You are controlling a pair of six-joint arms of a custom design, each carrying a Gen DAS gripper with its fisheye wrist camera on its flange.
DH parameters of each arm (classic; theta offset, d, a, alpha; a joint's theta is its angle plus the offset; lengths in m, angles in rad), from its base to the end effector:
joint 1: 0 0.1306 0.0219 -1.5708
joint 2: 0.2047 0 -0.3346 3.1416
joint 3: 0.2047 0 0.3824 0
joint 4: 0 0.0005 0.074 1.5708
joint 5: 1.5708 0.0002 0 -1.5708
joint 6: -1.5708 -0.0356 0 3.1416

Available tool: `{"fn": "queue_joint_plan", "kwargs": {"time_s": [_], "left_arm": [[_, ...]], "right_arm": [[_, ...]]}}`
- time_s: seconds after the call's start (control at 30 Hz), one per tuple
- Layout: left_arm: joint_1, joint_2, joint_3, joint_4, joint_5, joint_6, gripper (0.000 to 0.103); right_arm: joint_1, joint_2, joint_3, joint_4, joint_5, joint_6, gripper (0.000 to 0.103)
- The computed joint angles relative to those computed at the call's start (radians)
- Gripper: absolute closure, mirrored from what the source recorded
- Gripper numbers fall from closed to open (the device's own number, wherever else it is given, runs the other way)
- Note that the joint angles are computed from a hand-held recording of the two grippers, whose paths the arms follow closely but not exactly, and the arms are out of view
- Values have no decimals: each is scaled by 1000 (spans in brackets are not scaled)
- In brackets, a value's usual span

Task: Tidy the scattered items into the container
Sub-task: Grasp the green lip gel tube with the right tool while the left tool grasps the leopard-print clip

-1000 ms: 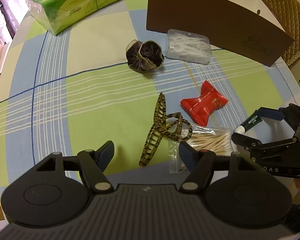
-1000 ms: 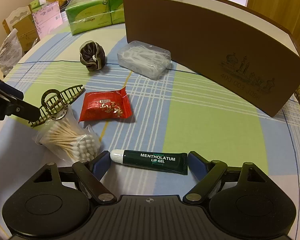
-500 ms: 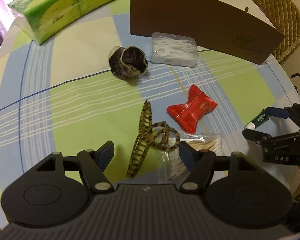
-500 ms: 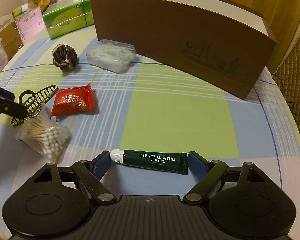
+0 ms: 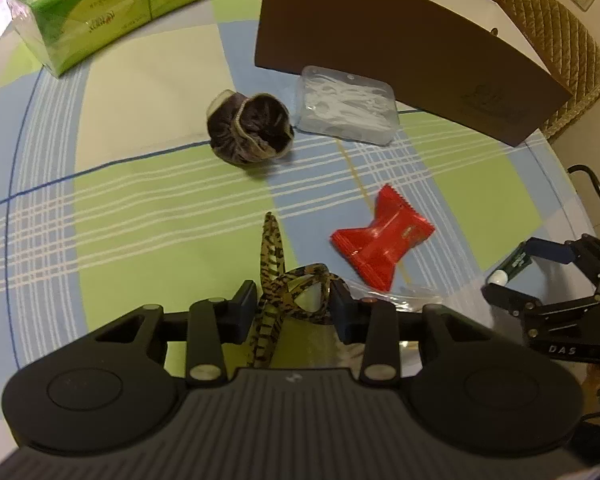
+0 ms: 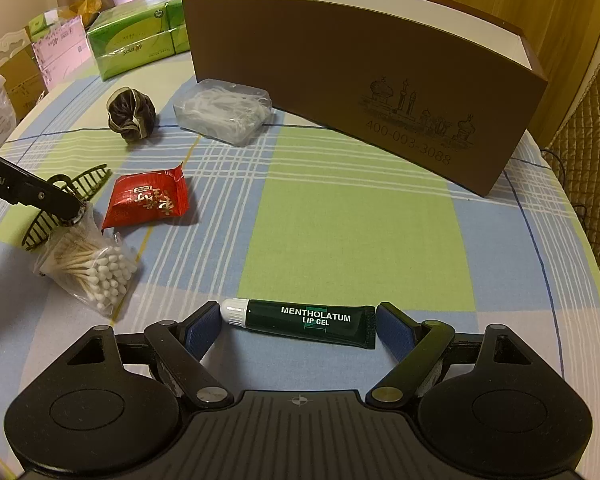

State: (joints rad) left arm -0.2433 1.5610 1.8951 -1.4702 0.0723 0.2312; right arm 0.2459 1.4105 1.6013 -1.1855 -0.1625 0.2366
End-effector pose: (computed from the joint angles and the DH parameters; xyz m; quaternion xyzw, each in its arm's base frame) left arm 0.4786 -0.1220 0.4849 0.0137 0.9758 -0.0850 0.2012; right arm 0.4560 0.1199 0.4458 -0.2507 0.9225 0.0791 0.2828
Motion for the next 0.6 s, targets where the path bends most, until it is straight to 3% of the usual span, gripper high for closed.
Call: {"fn": "queue_joint_plan", "kwargs": {"time_s": [0.27, 0.6], "left_arm": [[14, -47, -46, -11, -68, -20, 69], [11, -79, -96, 6, -90, 24, 63]], "right_arm": [[0, 1, 1, -1, -3, 6, 17], [-4, -1, -4, 9, -11, 15, 17]]}}
